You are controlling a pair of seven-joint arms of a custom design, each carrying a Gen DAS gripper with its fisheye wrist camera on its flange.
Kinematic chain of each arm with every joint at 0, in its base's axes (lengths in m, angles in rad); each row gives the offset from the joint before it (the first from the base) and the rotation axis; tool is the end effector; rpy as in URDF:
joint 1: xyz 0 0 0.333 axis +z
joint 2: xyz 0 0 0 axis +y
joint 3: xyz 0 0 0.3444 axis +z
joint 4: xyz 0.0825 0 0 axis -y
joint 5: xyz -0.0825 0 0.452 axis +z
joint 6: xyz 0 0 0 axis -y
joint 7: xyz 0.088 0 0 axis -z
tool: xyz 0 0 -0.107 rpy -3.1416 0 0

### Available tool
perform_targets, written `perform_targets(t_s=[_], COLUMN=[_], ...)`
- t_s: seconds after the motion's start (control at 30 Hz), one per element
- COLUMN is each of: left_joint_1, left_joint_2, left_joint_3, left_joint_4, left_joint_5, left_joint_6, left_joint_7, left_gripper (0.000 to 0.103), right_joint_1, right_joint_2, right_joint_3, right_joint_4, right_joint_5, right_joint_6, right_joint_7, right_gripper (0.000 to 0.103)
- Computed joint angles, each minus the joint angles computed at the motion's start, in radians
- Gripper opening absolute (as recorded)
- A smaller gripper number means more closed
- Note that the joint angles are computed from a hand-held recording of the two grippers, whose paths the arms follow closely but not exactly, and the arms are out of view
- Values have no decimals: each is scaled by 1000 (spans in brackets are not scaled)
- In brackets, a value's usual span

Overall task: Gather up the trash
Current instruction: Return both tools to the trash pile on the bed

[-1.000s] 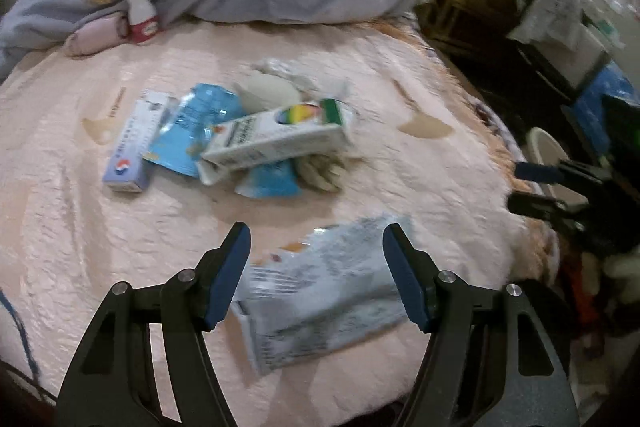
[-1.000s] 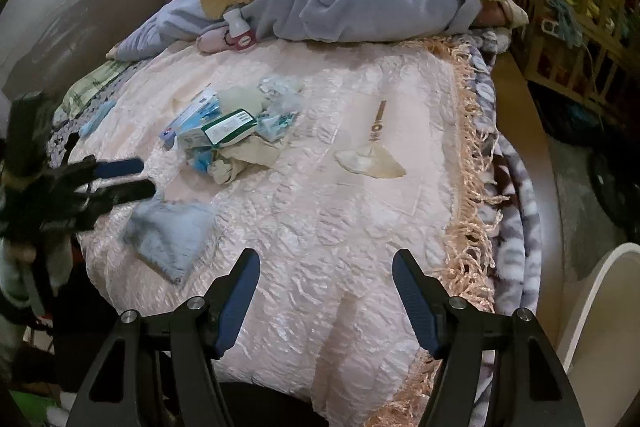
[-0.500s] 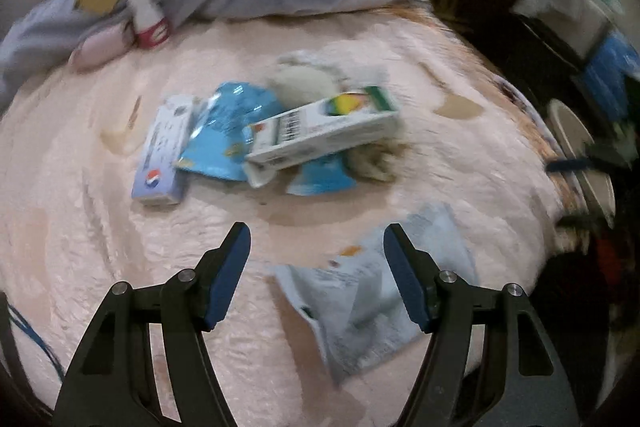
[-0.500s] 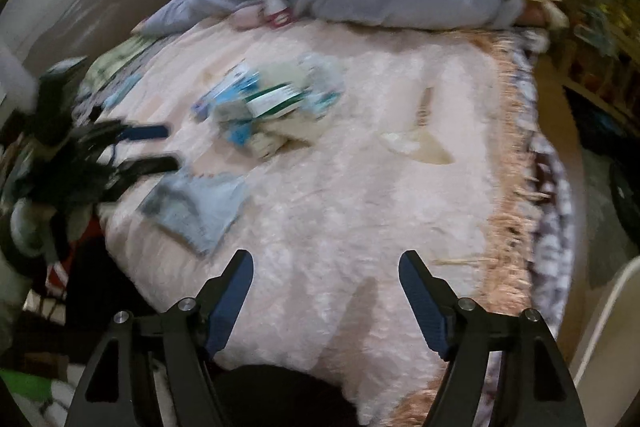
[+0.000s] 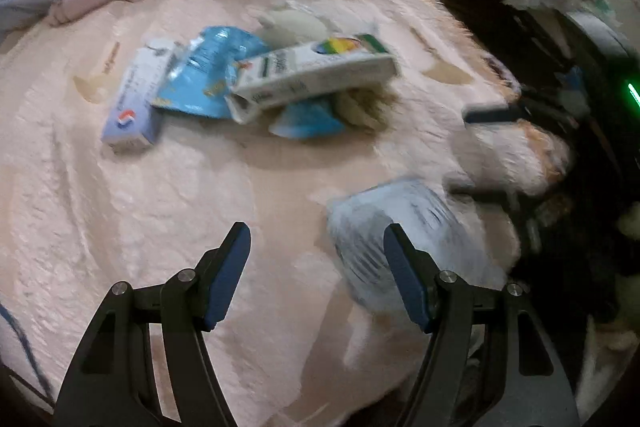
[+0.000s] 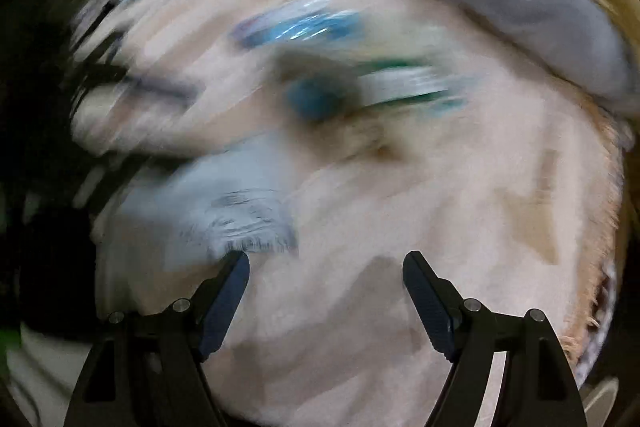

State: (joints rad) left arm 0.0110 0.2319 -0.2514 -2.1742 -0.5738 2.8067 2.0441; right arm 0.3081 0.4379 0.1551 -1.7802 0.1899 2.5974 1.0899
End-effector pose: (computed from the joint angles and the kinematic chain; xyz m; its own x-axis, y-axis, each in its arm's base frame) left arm 0.6294 -0.1249 0.3031 -0.2359 -0.9395 0.2484 -0.8984 0.1135 -0.4242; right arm 0.6795 0.3226 0.3393 0.7024 -0.7112 -0.0284 -0.6569 -0.6324 -0.4106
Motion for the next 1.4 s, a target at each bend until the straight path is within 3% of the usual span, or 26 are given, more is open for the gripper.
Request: perform_targets(t_s=[0.1,0.27,0.37,0.57,0.67,0.77,0.93,1.03,1.13,1.3,1.4], left_joint_1=[17,15,-20,-84,-129,-91,-74,-55,-54,-42,-50], left_joint_2=[-23,-44,-62,-60,-42,-56,-65,-52,-28,-6,12], left_joint_3=[-28,-48,-37,-11,19,-23,-19,-24,-10,42,101], left_joint_4=[-15,-8,-18,-53,-72,-84,-80,-63,-44,-23,1], left_joint_5=[-86,-269,-302,-219,-40,-108,-130,-165,-117,40,164], left_joint_6=[3,-37,-37,-22,19,48,105,139,177,219,220], left_joint_7=[59,143,154,78,-73,-16,-29,-31,-93,-238,-343], left_gripper=[68,68,68,68,68,68,68,68,68,68,68], right_joint_1=[-71,-65,-92,-125,-97,-91,-84,-89,-85,-57,-27], right_joint_2=[-17,-84,-118,-175,-192,-200,-180,-155,-120,-18,83], right_joint_3=[39,6,13,27,12,6,-1,8,19,41,44], right_joint_4=[-12,-108,-155,-200,-220,-226,-199,-159,-103,56,215], right_joint_5=[122,118,179,339,332,353,363,387,389,323,235], right_joint_6=[-30,5,7,-50,-26,-20,-8,-17,-12,3,-68], right_joint_7=[-46,-67,-103,-244,-255,-266,-253,-253,-262,-307,-316], right_gripper=[77,77,77,77,77,77,77,77,77,80,86])
